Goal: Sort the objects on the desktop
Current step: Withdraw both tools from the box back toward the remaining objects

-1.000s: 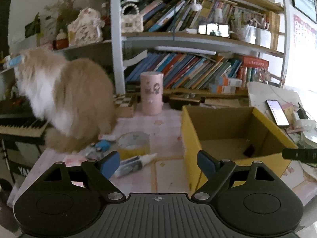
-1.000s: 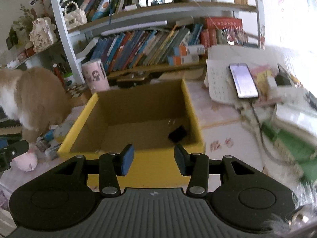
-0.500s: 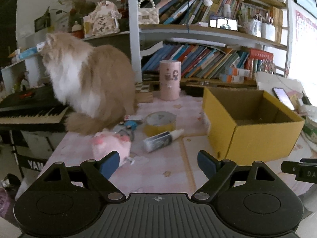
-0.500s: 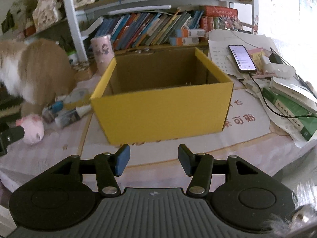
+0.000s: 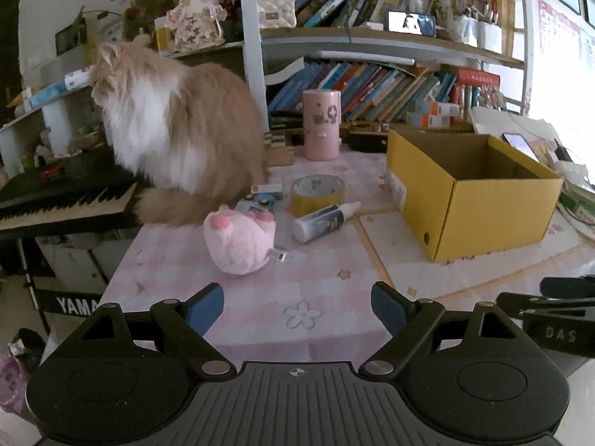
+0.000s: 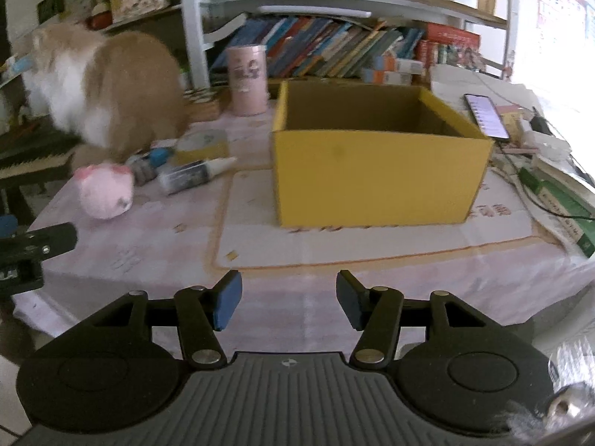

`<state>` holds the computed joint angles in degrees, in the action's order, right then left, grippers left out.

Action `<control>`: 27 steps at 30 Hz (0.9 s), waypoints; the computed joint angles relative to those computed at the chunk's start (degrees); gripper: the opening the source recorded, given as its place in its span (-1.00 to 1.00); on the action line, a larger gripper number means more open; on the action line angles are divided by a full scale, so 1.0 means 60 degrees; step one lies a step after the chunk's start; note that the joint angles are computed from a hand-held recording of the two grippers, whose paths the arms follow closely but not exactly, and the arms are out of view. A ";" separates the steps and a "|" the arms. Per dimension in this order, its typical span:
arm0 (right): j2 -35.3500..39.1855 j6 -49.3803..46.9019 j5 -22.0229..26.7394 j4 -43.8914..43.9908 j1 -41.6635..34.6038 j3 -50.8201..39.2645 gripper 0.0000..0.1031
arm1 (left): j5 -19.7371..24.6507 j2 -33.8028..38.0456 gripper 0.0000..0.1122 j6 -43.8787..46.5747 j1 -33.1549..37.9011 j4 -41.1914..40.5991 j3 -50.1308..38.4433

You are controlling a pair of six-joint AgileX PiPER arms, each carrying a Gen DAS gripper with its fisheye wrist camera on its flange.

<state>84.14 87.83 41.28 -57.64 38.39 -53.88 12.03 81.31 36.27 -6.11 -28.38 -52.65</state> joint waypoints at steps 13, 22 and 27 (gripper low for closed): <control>0.0975 -0.0170 0.0131 0.0175 0.1319 -0.0917 0.28 | 0.0802 -0.0423 0.59 0.3402 0.1633 -0.2670 0.0606; 0.1397 -0.0462 0.0029 0.0295 0.1657 -0.1436 0.30 | 0.1001 -0.0612 0.59 0.3881 0.2428 -0.3076 0.0848; 0.1610 -0.0531 -0.0048 0.0297 0.1722 -0.1701 0.30 | 0.1085 -0.0697 0.59 0.4193 0.2744 -0.3304 0.0936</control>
